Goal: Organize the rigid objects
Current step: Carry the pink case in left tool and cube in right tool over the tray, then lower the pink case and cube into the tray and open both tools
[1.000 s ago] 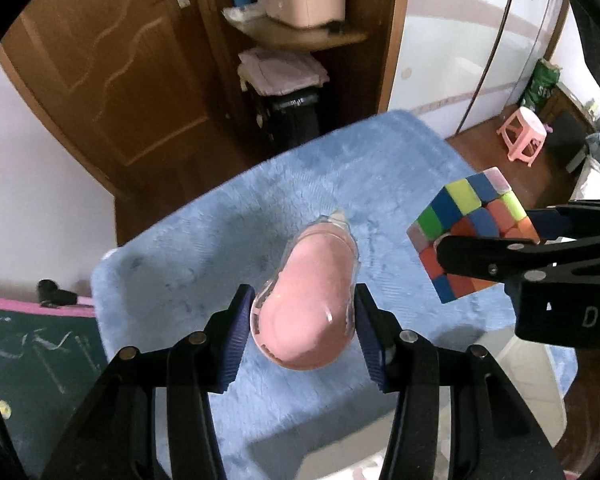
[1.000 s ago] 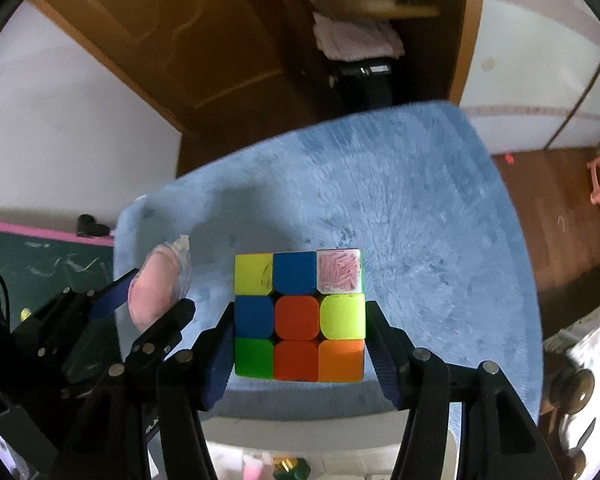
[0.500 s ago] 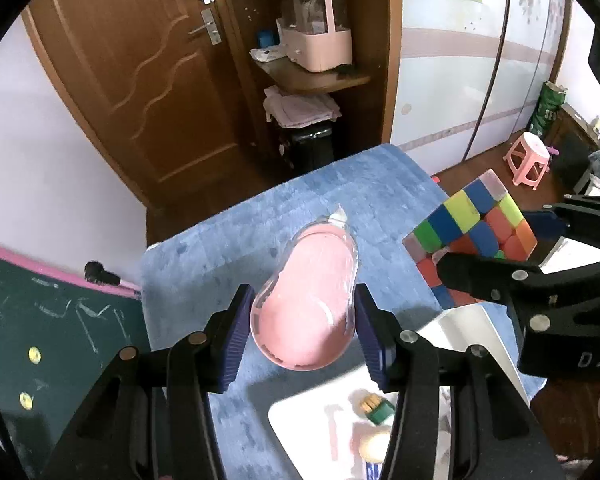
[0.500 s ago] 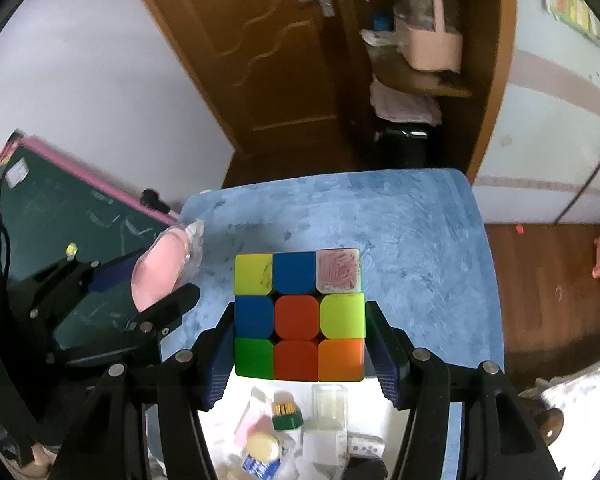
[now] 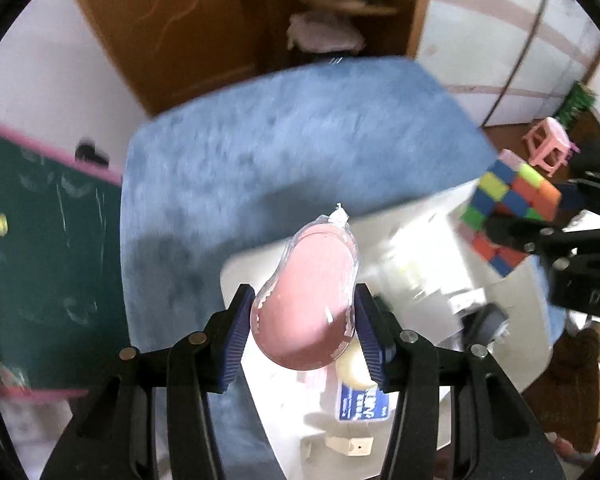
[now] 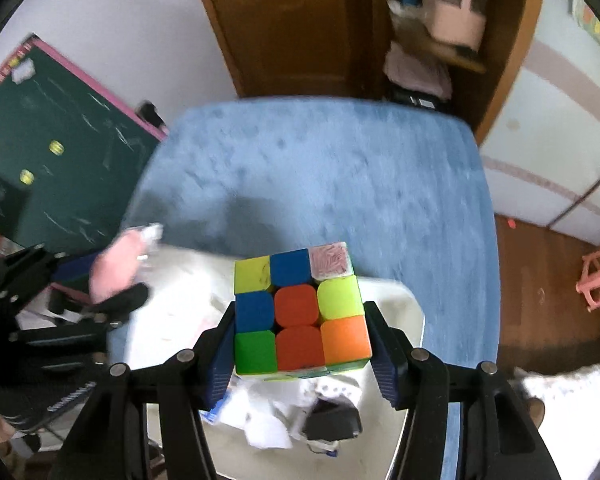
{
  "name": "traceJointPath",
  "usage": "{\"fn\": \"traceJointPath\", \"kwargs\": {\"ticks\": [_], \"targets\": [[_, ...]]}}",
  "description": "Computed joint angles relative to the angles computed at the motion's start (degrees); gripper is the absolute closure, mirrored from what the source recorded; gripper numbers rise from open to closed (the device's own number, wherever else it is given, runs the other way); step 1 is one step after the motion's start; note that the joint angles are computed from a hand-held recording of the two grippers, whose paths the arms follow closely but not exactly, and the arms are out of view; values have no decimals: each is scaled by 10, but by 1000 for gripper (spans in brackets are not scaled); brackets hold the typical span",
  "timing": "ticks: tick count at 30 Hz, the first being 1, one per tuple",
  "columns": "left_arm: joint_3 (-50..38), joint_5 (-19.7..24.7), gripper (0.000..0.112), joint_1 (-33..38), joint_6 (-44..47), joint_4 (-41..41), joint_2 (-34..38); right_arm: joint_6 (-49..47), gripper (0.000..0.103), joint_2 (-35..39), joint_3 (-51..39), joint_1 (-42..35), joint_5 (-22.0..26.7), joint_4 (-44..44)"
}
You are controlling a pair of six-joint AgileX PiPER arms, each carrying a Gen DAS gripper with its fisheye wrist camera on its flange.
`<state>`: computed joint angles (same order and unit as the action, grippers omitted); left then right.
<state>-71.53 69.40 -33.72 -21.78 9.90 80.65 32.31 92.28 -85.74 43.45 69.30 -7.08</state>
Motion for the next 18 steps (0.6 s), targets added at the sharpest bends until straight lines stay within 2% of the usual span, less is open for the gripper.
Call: {"fn": "traceJointPath", "kwargs": {"ticks": [7, 18], "targets": [[121, -78, 59, 20, -41, -10, 12, 19, 44, 26, 110, -21, -53, -3], [135, -135, 59, 36, -11, -32, 72, 9, 44, 69, 141, -56, -78, 25]]}}
